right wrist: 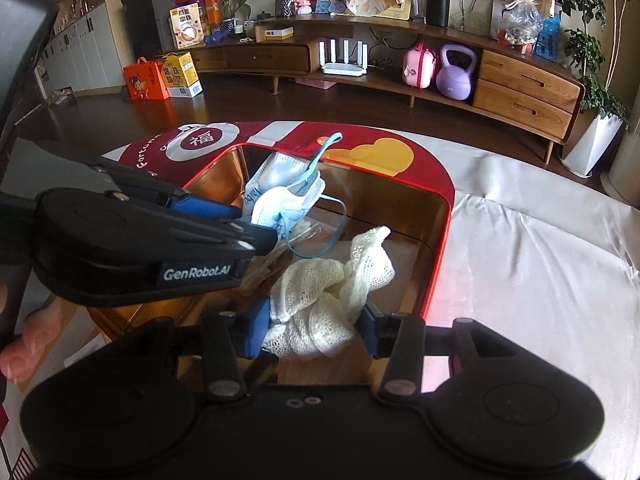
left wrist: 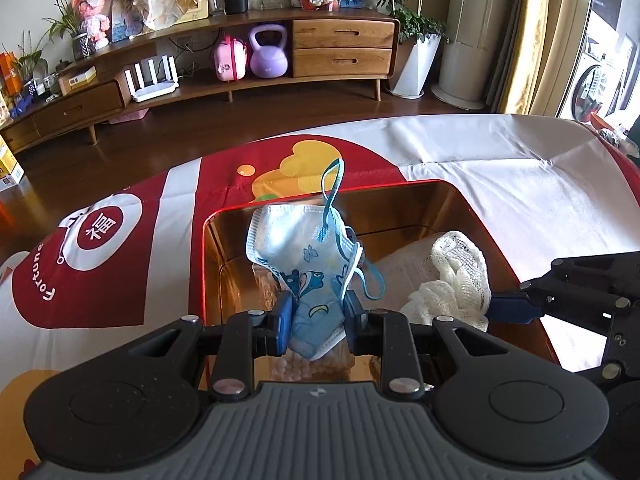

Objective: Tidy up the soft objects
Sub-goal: 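Lower both items into the tin and open both tools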

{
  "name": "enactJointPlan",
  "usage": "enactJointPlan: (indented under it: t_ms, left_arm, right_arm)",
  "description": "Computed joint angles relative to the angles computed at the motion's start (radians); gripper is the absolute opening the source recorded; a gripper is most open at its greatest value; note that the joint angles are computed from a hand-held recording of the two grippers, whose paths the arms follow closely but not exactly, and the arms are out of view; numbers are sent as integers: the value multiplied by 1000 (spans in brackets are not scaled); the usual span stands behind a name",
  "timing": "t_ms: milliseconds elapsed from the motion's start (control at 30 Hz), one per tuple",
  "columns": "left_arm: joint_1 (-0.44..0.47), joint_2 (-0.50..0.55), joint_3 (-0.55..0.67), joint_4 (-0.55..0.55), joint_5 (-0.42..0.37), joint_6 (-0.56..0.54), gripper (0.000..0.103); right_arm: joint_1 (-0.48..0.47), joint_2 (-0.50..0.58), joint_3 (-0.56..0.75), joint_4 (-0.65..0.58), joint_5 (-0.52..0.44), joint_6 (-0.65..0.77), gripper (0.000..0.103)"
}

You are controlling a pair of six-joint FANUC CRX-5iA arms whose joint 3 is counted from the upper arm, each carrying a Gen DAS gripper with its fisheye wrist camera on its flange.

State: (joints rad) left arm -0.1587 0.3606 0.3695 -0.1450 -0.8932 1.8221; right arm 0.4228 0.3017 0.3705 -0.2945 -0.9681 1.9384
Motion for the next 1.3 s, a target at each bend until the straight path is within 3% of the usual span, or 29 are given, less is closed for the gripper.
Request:
enactJointPlan:
  t_ms: [367,467,500,533,967,1100,1167,1233,1300]
  left_arm:
    - [-2,-11,-3,-12,-9,14,29]
    - [5,-20,-16,5,3,22,39]
    - [5,-25,-20,2,7,32,52]
    - [3,-33,-28,-9,17,47,56]
    - [-10,-100,-62,-28,11,66,58]
    - [-28,-107,-45,-67,-18,94,64]
    - [-25,-118,-57,-50,-11,96,67]
    - [-27,-136,-72,-50,-2,116,77]
    - [-30,-153,-84,-58,6,131,79]
  right_arm:
    - [5,-14,-10,24,4,-12,63]
    - [3,-23,-14,25,7,-11,63]
    - [1,-25,-12,20,4,-10,63]
    - [0,-28,-12,18,3,-10,64]
    - [-3,-99,-51,25,10,-19,75]
    - [-2,-128,-74,34,17,-24,78]
    - [-7,-137,-77,33,11,-28,81]
    - [-12,-149,-84,29,5,-29,82]
    - [-17,-163,-93,22,5,-27,82]
